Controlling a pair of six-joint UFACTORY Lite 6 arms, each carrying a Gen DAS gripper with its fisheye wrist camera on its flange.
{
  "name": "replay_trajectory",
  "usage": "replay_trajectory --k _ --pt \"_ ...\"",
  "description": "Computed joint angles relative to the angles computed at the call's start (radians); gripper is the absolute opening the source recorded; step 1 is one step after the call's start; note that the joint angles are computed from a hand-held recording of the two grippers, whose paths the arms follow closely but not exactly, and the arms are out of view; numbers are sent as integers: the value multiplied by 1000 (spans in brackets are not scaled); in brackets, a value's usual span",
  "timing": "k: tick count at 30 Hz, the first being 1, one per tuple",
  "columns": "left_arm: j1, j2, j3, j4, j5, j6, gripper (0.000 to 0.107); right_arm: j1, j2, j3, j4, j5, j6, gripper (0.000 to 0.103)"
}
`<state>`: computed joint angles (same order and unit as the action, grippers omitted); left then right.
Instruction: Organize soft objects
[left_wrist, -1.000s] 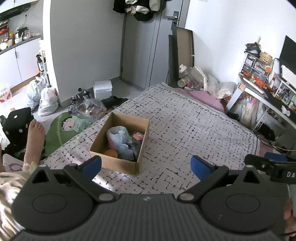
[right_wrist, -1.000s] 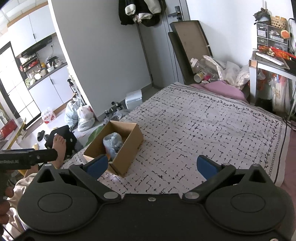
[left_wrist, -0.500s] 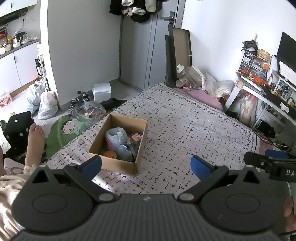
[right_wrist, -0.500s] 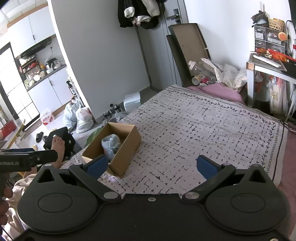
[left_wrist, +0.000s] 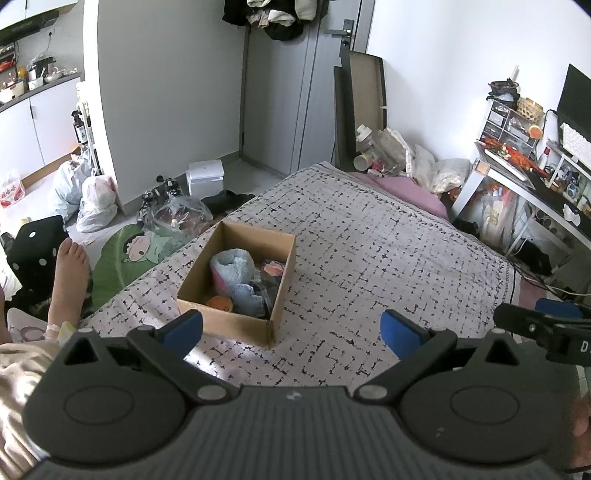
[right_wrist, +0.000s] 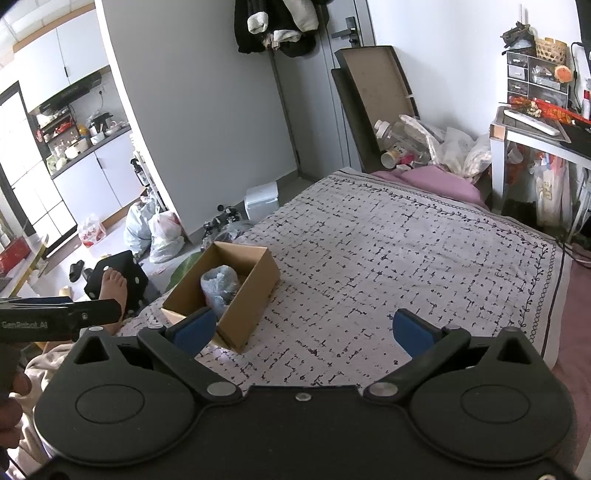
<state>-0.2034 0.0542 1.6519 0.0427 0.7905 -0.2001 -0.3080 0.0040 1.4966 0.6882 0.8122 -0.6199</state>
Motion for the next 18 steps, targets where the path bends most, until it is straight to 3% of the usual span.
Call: replay_trajectory --k 18 --pt "-4 -7 -10 -1 -4 1 102 14 -7 -4 -38 -9 24 103"
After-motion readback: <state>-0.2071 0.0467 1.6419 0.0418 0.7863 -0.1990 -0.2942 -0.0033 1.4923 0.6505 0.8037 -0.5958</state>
